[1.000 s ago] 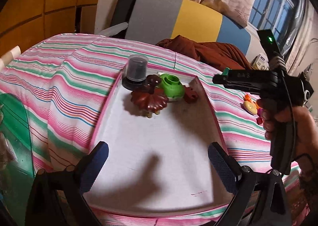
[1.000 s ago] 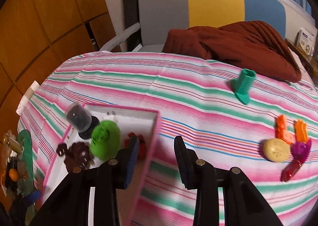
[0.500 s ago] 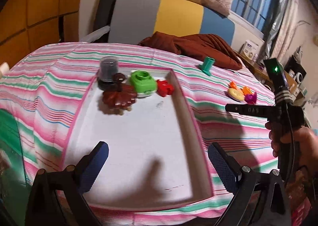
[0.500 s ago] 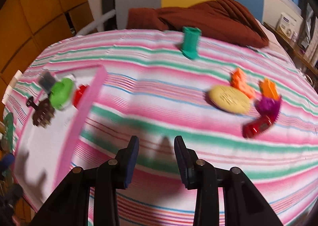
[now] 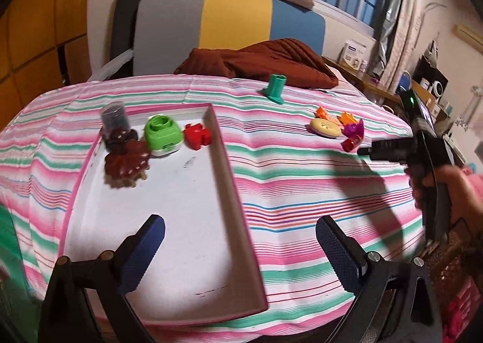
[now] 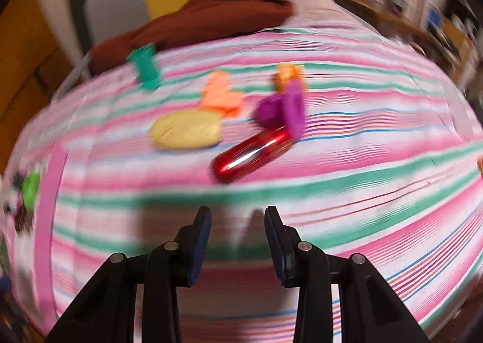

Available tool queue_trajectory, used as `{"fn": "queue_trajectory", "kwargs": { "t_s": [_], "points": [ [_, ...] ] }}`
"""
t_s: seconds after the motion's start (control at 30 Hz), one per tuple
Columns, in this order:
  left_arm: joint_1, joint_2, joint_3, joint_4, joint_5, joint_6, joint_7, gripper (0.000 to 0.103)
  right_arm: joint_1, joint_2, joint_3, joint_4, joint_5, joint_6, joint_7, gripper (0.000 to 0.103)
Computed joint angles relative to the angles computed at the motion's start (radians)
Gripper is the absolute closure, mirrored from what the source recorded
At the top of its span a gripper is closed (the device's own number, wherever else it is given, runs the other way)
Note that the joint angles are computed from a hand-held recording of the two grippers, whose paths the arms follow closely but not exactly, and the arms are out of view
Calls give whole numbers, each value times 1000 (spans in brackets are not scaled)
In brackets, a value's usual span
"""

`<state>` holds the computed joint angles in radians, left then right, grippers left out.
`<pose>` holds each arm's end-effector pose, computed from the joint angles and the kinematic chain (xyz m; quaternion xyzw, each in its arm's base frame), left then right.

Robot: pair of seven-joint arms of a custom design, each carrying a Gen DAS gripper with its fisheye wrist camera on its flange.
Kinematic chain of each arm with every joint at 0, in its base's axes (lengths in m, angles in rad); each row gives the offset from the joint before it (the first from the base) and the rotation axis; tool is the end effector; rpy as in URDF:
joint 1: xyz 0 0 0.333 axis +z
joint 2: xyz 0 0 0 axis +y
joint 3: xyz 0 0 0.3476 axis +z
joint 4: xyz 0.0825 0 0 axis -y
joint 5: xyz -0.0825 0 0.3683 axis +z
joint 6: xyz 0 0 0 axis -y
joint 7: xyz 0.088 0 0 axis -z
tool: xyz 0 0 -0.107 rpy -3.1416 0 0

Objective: Organize rigid objects
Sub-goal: 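Reach to the red cylinder tube and grasp it with the right tool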

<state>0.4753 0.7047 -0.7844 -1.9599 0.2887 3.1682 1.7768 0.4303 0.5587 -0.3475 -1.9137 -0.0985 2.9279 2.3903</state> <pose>0.6523 -0.1491 0.3245 -0.4679 0.7931 -0.3692 0.1252 0.6681 0.0904 0.3065 -0.4715 0.8432 -0.1755 0.1893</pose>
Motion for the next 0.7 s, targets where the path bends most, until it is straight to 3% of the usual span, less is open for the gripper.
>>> {"fn": "queue_trajectory", "kwargs": {
  "t_s": [0.2, 0.6, 0.7],
  "points": [
    [-44, -22, 34, -8, 9, -1, 0, 2, -131, 40, 94, 73, 125, 33, -45, 66],
    [-119, -46, 93, -10, 19, -2, -4, 2, -213, 126, 175, 191, 241, 4, -206, 66],
    [-142, -50, 106, -6, 22, -1, 9, 2, -229, 117, 187, 183, 269, -1, -233, 72]
  ]
}}
